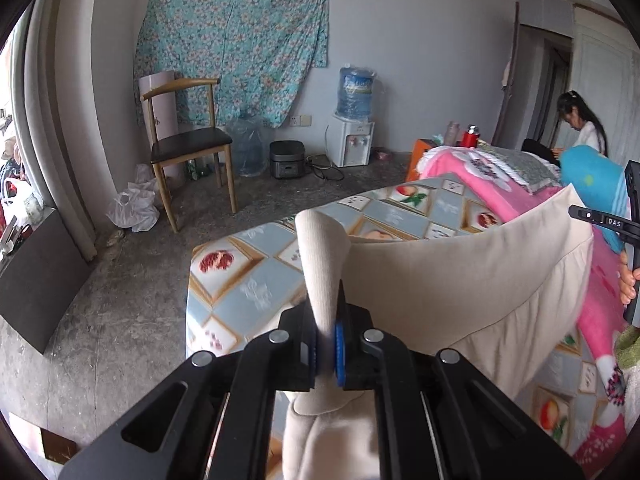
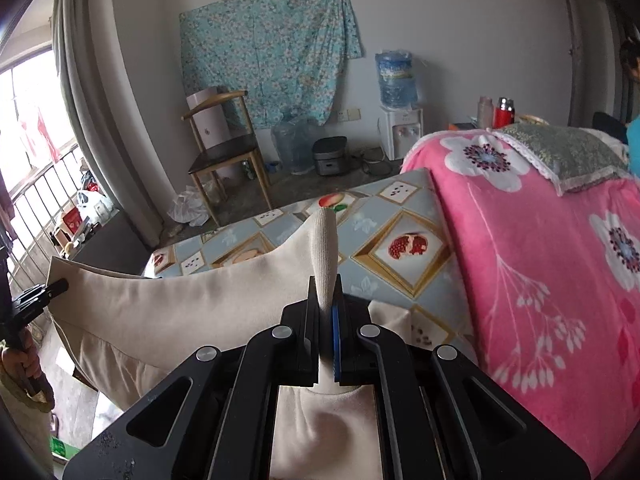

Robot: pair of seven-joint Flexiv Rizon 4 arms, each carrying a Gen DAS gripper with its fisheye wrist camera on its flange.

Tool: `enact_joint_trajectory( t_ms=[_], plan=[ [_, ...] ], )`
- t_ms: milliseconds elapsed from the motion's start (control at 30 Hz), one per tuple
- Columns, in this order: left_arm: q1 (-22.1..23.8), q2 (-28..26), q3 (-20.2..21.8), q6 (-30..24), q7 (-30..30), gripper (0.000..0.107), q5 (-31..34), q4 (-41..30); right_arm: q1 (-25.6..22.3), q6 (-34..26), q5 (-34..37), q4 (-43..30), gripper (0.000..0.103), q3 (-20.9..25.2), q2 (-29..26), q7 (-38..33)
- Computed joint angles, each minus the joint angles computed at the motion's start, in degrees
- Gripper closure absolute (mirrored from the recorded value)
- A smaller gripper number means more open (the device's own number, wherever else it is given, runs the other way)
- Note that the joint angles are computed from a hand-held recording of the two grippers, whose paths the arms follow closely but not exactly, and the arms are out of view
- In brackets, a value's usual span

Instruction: Fold large clothes

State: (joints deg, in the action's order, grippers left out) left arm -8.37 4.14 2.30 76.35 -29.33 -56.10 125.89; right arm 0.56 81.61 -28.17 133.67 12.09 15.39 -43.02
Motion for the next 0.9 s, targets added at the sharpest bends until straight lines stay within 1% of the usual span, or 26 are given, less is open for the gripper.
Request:
enact_joint_trajectory(
  t_ms=[67,100,167,200,267,300,333,367,400,433,467,500,533,567,600,633,667,700,733,767,800,833,867,900],
  plan=[
    [2.4,-6.3,-0.5,-2.8,-4.1,0.1,5.3,-6.0,1.1,-0.7,0.7,-4.3,0.098,-2.1,-6.0,-1.9],
    [3.5,-8.7,-1.0,-3.6,-6.4,0.1,7.7,-8.1,1.1,-0.9,-0.3,-6.2,0.098,-2.7,-9.0,-1.7],
    [5.3,-14.7,-0.9,-5.9,-14.0,0.1,17.3,-13.3,2.2,-3.0,-1.3,-9.7,0.098,-4.3,-14.5,-1.8],
    [5.7,-17.3,-0.6,-7.3,-17.6,0.1,21.2,-15.4,3.0,-4.2,-0.6,-11.2,0.098,-5.1,-17.1,-2.3],
    [5.8,-21.9,1.1,-11.6,-24.7,0.099,29.6,-19.8,4.7,-8.2,4.2,-14.7,0.098,-5.8,-22.1,-5.8],
    [5.9,-23.5,1.8,-14.3,-27.6,0.096,32.5,-21.4,5.2,-10.4,6.2,-16.0,0.097,-5.9,-23.8,-7.5],
    [6.1,-24.9,2.4,-18.1,-30.6,0.089,35.1,-23.3,5.4,-13.0,9.6,-17.6,0.096,-5.6,-25.3,-9.9],
    [6.7,-25.6,2.4,-20.4,-32.7,0.085,35.9,-24.3,5.8,-14.8,10.7,-18.2,0.088,-5.9,-25.9,-10.3],
    [8.0,-25.2,1.2,-19.5,-32.6,0.079,34.6,-23.4,6.5,-15.5,9.8,-17.9,0.08,-6.6,-25.6,-9.4],
    [9.3,-24.2,0.3,-18.2,-32.5,0.073,33.4,-22.2,6.9,-15.1,8.0,-16.9,0.075,-7.5,-24.7,-8.2],
    [10.2,-23.2,-0.5,-17.1,-32.4,0.07,32.6,-20.9,7.3,-14.2,5.4,-15.5,0.067,-8.4,-23.3,-6.3],
    [11.5,-21.6,-1.4,-15.4,-31.6,0.065,30.7,-19.2,7.4,-13.7,1.5,-13.8,0.062,-9.3,-21.4,-3.3],
    [12.4,-19.8,-2.2,-13.2,-30.0,0.064,28.8,-17.2,7.0,-13.2,-1.9,-12.1,0.062,-9.7,-19.3,-0.9],
    [13.1,-18.1,-3.0,-11.2,-27.7,0.064,26.6,-15.0,6.3,-12.6,-3.9,-10.4,0.061,-9.4,-17.1,0.2],
    [13.9,-15.7,-4.1,-9.5,-23.9,0.064,22.9,-12.4,5.6,-11.7,-3.9,-8.3,0.059,-8.5,-14.2,0.1],
    [14.4,-13.3,-5.2,-9.2,-19.6,0.064,18.0,-10.0,5.2,-10.3,-1.6,-6.5,0.056,-7.4,-11.7,-2.0],
    [14.5,-11.0,-5.4,-11.0,-16.0,0.064,13.1,-7.9,5.9,-8.5,4.4,-4.6,0.051,-6.5,-9.2,-7.2],
    [14.2,-9.4,-5.1,-13.9,-13.3,0.063,9.5,-6.7,8.1,-7.8,12.7,-3.5,0.05,-6.2,-7.1,-14.3],
    [13.6,-7.5,-4.3,-16.8,-11.0,0.062,7.3,-5.0,10.5,-8.0,19.4,-2.2,0.05,-6.0,-4.9,-19.8],
    [12.4,-5.5,-3.5,-17.9,-9.4,0.062,6.5,-2.5,11.9,-8.8,23.0,-0.5,0.05,-5.1,-2.8,-22.5],
    [11.3,-4.5,-2.8,-18.0,-9.2,0.061,7.5,-0.9,11.8,-9.6,22.8,1.4,0.05,-3.4,-1.3,-22.3],
    [10.3,-3.8,-2.0,-17.8,-9.5,0.061,9.4,0.8,10.6,-9.9,20.1,3.2,0.05,-1.3,-0.6,-20.3],
    [9.3,-3.3,-1.4,-16.0,-10.9,0.061,12.7,2.8,9.6,-10.4,17.4,4.8,0.05,0.5,0.1,-18.3],
    [8.7,-3.6,-0.9,-13.6,-13.9,0.061,17.2,4.2,8.9,-10.5,15.4,6.7,0.052,1.7,0.6,-16.4]
  ],
)
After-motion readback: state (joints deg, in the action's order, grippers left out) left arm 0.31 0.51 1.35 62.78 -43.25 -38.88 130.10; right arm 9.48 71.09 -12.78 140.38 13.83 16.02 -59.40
